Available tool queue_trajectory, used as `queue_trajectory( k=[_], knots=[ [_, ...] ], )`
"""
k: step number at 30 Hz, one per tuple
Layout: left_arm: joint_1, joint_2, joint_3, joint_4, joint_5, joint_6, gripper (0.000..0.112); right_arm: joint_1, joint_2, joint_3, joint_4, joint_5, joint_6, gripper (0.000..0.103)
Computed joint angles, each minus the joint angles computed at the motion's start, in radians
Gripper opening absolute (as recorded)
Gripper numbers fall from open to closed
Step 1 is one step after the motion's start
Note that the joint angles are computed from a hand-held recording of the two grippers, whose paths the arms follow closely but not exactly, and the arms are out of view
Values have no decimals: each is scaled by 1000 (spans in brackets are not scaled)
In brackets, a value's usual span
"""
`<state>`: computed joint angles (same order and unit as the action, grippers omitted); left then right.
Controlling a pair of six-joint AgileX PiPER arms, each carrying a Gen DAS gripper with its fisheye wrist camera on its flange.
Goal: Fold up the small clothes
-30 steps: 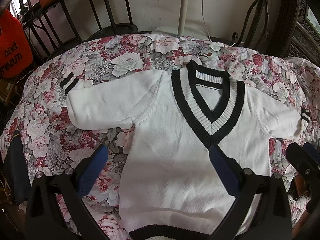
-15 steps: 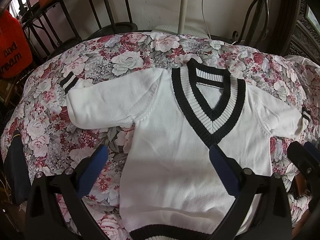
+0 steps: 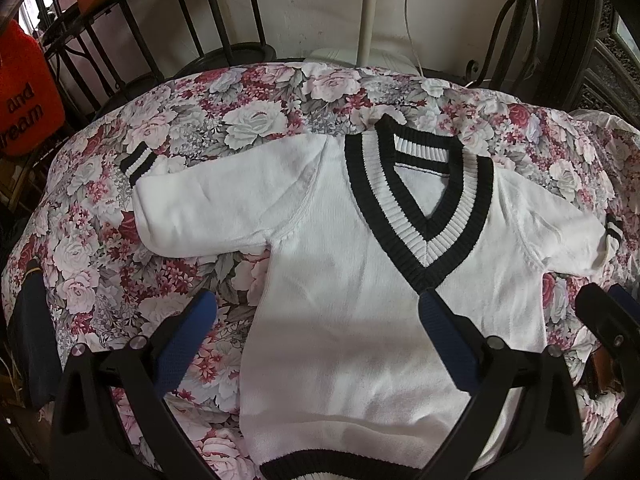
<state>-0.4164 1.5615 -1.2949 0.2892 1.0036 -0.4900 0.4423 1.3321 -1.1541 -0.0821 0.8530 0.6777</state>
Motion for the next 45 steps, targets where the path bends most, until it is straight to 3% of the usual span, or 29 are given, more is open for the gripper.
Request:
queue_trajectory(
  k=[8,17,20,24,29,31,36,41,45],
  knots=[
    [28,93,-7,27,-2,-14,98,-80,10,73,69,-58,-73,100],
    [88,253,-19,18,8,8,98,-260,141,142,417,-152,-357,100],
    [83,331,-37,2,29,39,98,-288,224,134,476,-142,-413,99],
    [48,426,-50,36,60,33,99,-350,357,147,686,-84,-609,100],
    [24,431,-75,72,67,3,98,-399,329,168,764,-69,-747,99],
    [36,396,-85,26,43,30,98,-446,269,177,727,-101,-734,99],
    [-2,357,-100,62,38,5,98,-655,175,165,451,-218,-546,99],
    [-52,379,-110,96,56,6,98,-772,268,107,48,-292,-265,86],
    [-91,423,-138,144,65,-25,98,-780,390,46,-95,-270,-149,83]
  ],
)
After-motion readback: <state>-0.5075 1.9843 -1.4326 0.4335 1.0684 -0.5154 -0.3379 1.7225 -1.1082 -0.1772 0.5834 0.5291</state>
